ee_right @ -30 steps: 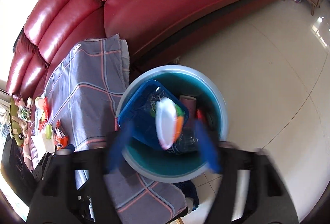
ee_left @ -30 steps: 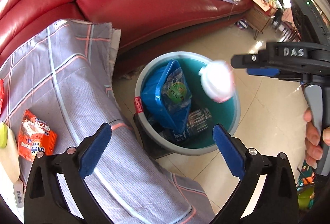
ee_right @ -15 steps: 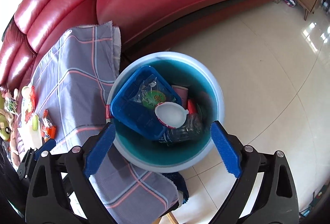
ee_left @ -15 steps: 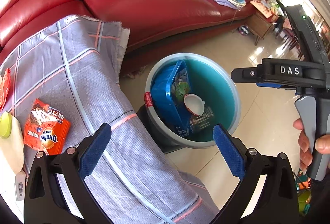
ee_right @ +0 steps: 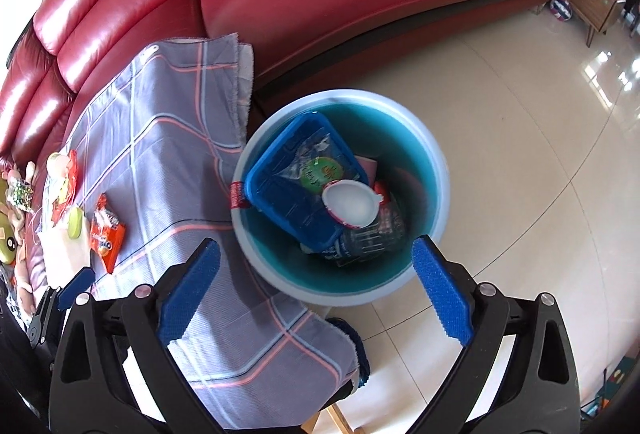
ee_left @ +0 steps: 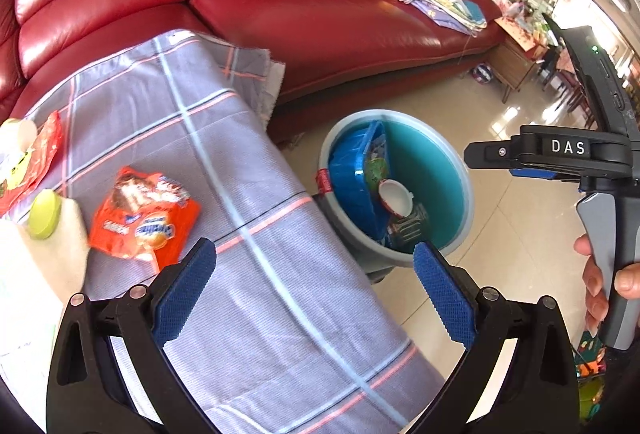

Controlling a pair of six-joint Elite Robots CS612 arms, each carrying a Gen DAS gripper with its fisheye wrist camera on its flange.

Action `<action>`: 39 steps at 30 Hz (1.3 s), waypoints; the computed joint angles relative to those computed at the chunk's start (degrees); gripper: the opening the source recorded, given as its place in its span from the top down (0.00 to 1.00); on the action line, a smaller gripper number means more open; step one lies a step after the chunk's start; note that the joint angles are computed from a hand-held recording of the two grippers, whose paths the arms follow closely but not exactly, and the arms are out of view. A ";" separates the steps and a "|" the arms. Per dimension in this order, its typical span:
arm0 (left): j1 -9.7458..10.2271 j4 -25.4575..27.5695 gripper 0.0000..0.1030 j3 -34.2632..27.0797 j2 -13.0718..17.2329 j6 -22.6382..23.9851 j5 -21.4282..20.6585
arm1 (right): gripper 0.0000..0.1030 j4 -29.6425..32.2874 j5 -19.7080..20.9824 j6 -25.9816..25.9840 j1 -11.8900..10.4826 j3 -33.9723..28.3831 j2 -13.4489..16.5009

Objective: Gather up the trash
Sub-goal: 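Move both tools back over the cloth toward the snack bag and paper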

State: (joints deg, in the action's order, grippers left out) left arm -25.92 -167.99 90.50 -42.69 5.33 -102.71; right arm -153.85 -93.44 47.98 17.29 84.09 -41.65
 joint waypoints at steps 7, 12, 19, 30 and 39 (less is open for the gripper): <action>2.31 -1.79 0.04 1.54 -0.96 -2.53 1.11 | 0.10 1.64 0.80 -1.62 1.78 -3.63 1.35; 4.06 -2.28 0.04 2.25 -1.36 -3.84 2.60 | 0.10 2.95 1.46 -3.30 2.98 -6.74 2.70; 6.94 -1.60 0.04 1.67 -1.08 -6.68 5.90 | 0.10 6.59 3.03 -5.56 4.36 -12.53 5.55; 11.48 2.32 0.04 -3.31 1.17 -11.88 6.28 | 0.10 16.15 7.78 -11.68 5.92 -30.08 15.05; 13.04 4.71 0.04 -6.25 2.80 -13.03 5.15 | 0.10 24.15 9.36 -13.68 6.57 -44.20 23.17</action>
State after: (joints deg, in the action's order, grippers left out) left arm -12.88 -163.28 84.24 -39.89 -7.69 -97.56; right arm -129.70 -84.08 34.30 23.85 39.90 -18.48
